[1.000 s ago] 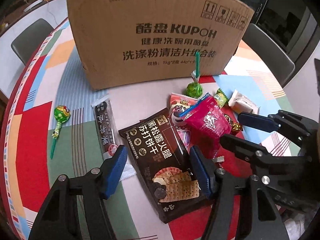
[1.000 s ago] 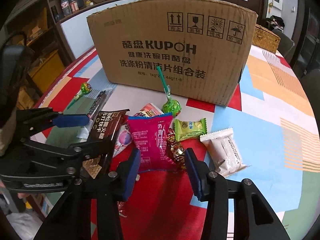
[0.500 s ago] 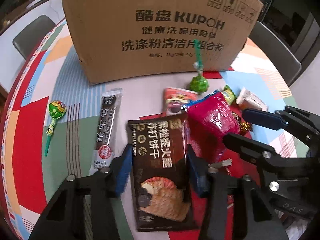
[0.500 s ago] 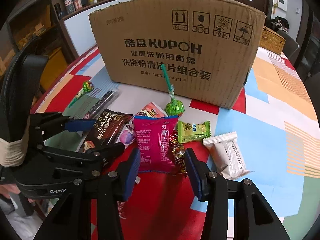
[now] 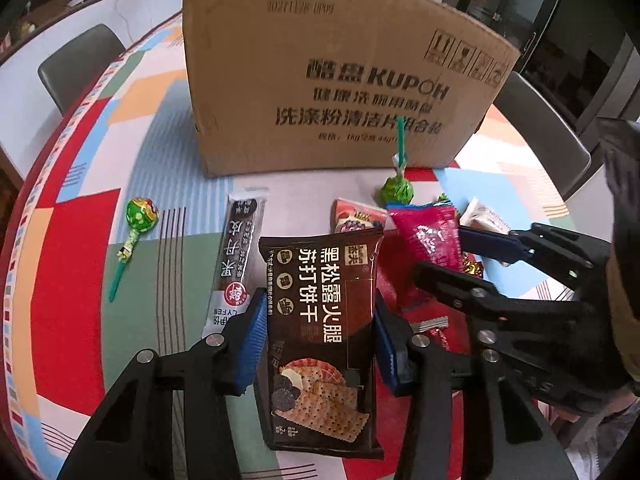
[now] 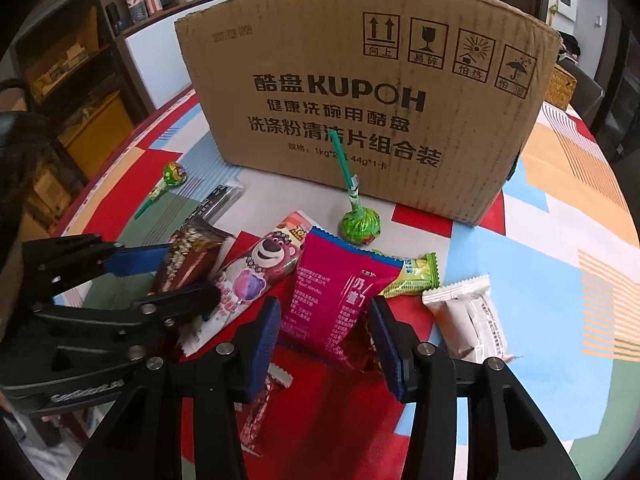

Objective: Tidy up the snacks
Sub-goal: 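Lift dark cracker pack and pink bag with both tools toward the box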

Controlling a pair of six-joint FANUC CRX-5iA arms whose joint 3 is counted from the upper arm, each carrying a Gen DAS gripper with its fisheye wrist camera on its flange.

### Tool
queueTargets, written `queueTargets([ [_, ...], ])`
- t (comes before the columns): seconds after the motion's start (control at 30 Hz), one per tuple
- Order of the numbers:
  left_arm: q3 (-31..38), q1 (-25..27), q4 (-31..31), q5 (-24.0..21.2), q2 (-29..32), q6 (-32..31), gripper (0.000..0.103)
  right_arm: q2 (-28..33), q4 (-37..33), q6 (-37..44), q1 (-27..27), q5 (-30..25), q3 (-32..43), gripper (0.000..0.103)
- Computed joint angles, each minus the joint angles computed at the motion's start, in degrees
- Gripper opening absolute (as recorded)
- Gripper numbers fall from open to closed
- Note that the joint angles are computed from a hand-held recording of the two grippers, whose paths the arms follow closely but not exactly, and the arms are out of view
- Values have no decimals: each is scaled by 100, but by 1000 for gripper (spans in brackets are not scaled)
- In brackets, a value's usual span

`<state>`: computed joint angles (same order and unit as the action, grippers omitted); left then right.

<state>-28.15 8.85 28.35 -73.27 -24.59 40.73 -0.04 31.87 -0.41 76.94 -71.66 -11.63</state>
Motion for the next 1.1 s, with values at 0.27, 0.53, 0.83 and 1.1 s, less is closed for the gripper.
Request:
queueTargets([
  [0.27, -105, 165, 203, -17, -102, -144, 47, 155, -84, -11, -163, 18, 157, 48],
  [0.53, -204, 307, 321, 4, -235, -275, 46, 311, -23, 63, -121, -188, 272, 33],
  [0.83, -231, 429, 561, -5, -468, -469, 45, 106, 193, -325, 91, -376, 136, 33],
  [1.1, -192, 589, 940, -70, -626, -674, 43, -50, 777, -635, 383, -754, 123, 33],
])
